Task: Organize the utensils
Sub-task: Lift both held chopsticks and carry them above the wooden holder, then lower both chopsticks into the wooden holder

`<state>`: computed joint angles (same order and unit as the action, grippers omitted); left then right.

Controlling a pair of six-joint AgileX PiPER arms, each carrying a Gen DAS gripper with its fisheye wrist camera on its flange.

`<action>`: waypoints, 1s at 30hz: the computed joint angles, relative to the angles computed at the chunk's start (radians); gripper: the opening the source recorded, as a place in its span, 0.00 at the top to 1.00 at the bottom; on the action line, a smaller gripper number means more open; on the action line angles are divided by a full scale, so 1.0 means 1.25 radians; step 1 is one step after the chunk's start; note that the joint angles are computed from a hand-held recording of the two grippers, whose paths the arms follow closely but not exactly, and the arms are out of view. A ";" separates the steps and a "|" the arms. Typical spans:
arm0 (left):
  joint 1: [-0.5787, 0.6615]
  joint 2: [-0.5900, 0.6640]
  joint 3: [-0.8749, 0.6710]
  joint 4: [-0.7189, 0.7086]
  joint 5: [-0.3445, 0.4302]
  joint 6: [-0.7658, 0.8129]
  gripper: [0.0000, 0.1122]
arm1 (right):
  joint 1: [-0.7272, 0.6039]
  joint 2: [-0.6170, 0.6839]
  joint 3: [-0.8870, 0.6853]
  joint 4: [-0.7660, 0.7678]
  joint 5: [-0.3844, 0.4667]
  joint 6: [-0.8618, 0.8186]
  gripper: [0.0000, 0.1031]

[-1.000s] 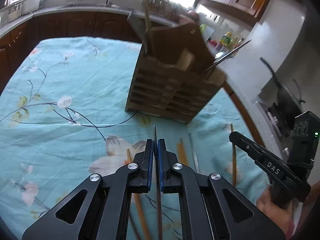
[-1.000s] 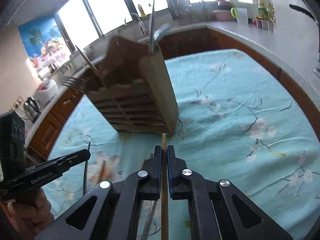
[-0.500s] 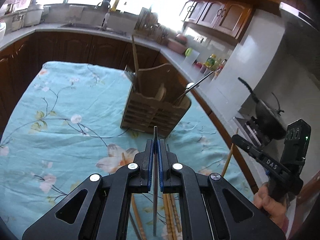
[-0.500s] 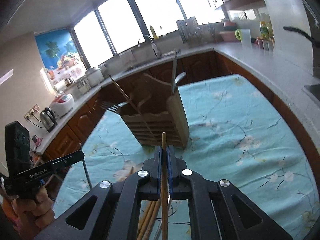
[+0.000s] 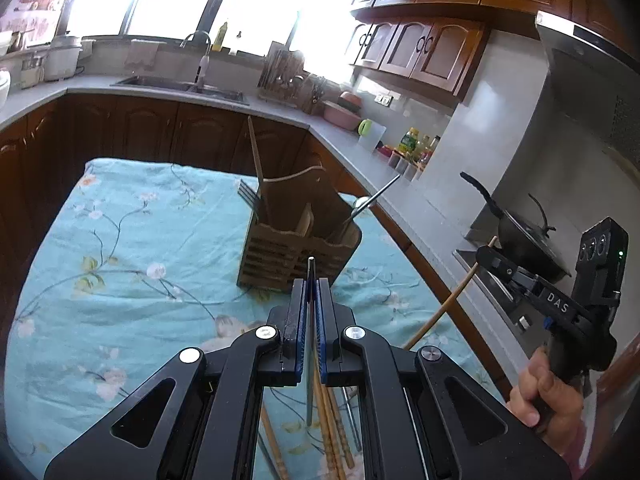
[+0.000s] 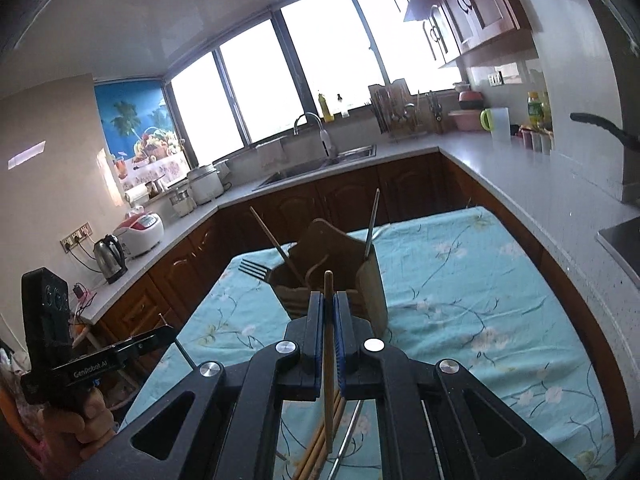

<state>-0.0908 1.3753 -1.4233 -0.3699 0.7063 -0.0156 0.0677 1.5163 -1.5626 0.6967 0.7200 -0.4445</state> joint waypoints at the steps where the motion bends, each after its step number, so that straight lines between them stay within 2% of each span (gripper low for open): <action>1: 0.000 0.000 -0.005 0.000 -0.002 0.001 0.97 | 0.000 0.003 -0.006 0.001 -0.002 0.001 0.95; 10: 0.004 0.033 -0.107 0.032 0.005 -0.014 0.97 | -0.001 0.035 -0.079 -0.007 -0.011 0.021 0.95; 17: 0.016 0.100 -0.253 0.066 0.017 -0.039 0.97 | 0.002 0.104 -0.211 -0.040 -0.015 0.066 0.95; 24: 0.020 0.253 -0.529 0.134 0.068 -0.096 0.97 | 0.023 0.208 -0.399 -0.104 -0.030 0.152 0.95; 27: 0.020 0.341 -0.674 0.173 0.102 -0.135 0.97 | 0.045 0.272 -0.504 -0.178 -0.039 0.210 0.95; 30: 0.009 0.432 -0.812 0.231 0.136 -0.174 0.97 | 0.055 0.352 -0.620 -0.210 -0.016 0.257 0.95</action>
